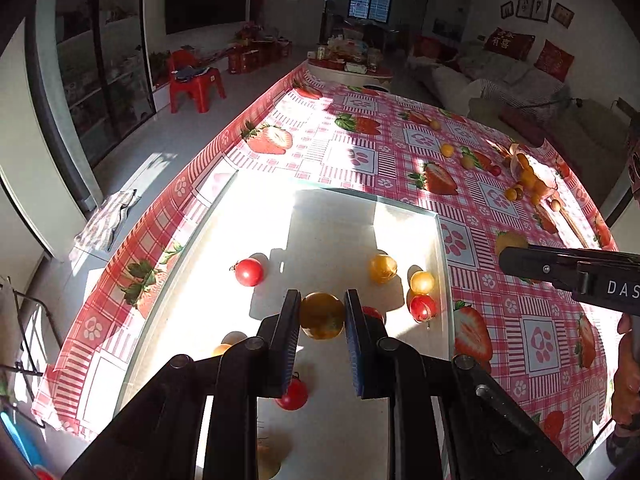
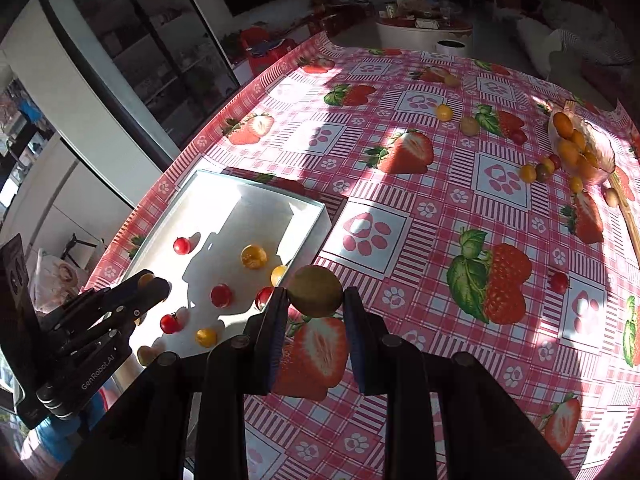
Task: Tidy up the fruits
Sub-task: 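Carry the yellow tomato and kiwi over the white tray, then open both grippers to release the fruit into the tray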
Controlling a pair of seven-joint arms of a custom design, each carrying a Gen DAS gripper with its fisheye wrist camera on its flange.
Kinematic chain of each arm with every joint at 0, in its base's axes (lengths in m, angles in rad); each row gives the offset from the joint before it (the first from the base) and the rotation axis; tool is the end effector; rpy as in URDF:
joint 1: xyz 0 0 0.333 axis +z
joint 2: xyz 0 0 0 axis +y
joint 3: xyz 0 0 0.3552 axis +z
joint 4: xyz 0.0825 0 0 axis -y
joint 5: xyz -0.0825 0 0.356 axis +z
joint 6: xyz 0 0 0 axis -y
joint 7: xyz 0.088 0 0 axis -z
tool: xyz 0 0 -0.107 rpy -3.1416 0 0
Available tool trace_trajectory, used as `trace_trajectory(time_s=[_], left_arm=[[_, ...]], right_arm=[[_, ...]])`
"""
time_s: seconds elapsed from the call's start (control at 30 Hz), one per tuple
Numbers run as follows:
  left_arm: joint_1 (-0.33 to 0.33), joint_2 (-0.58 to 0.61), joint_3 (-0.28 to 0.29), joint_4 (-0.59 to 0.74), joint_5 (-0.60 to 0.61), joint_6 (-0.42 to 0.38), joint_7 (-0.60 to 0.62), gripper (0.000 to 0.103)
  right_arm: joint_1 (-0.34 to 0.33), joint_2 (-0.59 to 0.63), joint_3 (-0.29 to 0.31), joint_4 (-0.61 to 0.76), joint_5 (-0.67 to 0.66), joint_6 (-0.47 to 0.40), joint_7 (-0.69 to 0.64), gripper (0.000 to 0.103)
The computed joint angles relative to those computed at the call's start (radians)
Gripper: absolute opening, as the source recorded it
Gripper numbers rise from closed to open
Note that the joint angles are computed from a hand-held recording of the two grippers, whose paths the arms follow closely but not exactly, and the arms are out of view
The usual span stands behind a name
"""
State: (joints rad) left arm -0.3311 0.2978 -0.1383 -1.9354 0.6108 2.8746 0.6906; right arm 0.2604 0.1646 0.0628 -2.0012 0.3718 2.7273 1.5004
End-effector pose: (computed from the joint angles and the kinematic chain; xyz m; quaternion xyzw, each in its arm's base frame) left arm 0.5624 -0.3118 0.4562 -0.6279 0.6996 -0.2880 0.1825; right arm 0.5840 0.1790 0.4929 -0.7050 0.6434 -0.0691 0.2903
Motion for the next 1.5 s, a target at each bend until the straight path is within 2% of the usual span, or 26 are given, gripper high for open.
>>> trace_trajectory(time_s=[0.43,0.9,0.97,1.0,1.03,1.1,1.17,1.3,1.37,1.47,1.5], left_arm=[[0.025,0.084,-0.014,0.089,-0.084,-0.067,0.114,0.023],[0.012,0.129,-0.015,0.144,-0.128,-0.170,0.184,0.024],[0.018,0.128,-0.020,0.139,-0.137,-0.168,0.191,0.027],[0.016,0.125,-0.016,0.134,-0.133,-0.161,0.184,0.036],[0.008,0.119,-0.005,0.126,-0.119,-0.151,0.168,0.054],[-0.018,0.103,0.031,0.107,-0.060,-0.126,0.109,0.067],[-0.013,0.092,0.027,0.096,-0.042,-0.110,0.100,0.067],[-0.009,0.077,0.022,0.086,-0.028,-0.116,0.080,0.067],[0.000,0.063,0.012,0.070,-0.035,-0.114,0.075,0.067],[0.009,0.040,0.004,0.045,-0.041,-0.107,0.064,0.067],[0.012,0.032,-0.001,0.035,-0.046,-0.104,0.063,0.074]], right_arm=[[0.045,0.221,-0.002,0.286,-0.086,-0.119,0.047,0.031],[0.067,0.345,-0.022,0.422,-0.140,-0.192,0.092,0.032],[0.073,0.355,-0.024,0.442,-0.157,-0.215,0.091,0.032],[0.072,0.360,-0.021,0.450,-0.159,-0.227,0.086,0.032],[0.072,0.361,-0.020,0.453,-0.159,-0.231,0.085,0.035],[0.071,0.362,-0.017,0.458,-0.156,-0.237,0.082,0.040],[0.074,0.356,-0.019,0.457,-0.159,-0.239,0.085,0.052],[0.077,0.321,-0.023,0.433,-0.170,-0.234,0.082,0.066],[0.076,0.300,-0.024,0.420,-0.175,-0.241,0.080,0.081],[0.086,0.271,-0.035,0.404,-0.210,-0.265,0.086,0.082],[0.086,0.261,-0.034,0.398,-0.215,-0.272,0.085,0.082]])
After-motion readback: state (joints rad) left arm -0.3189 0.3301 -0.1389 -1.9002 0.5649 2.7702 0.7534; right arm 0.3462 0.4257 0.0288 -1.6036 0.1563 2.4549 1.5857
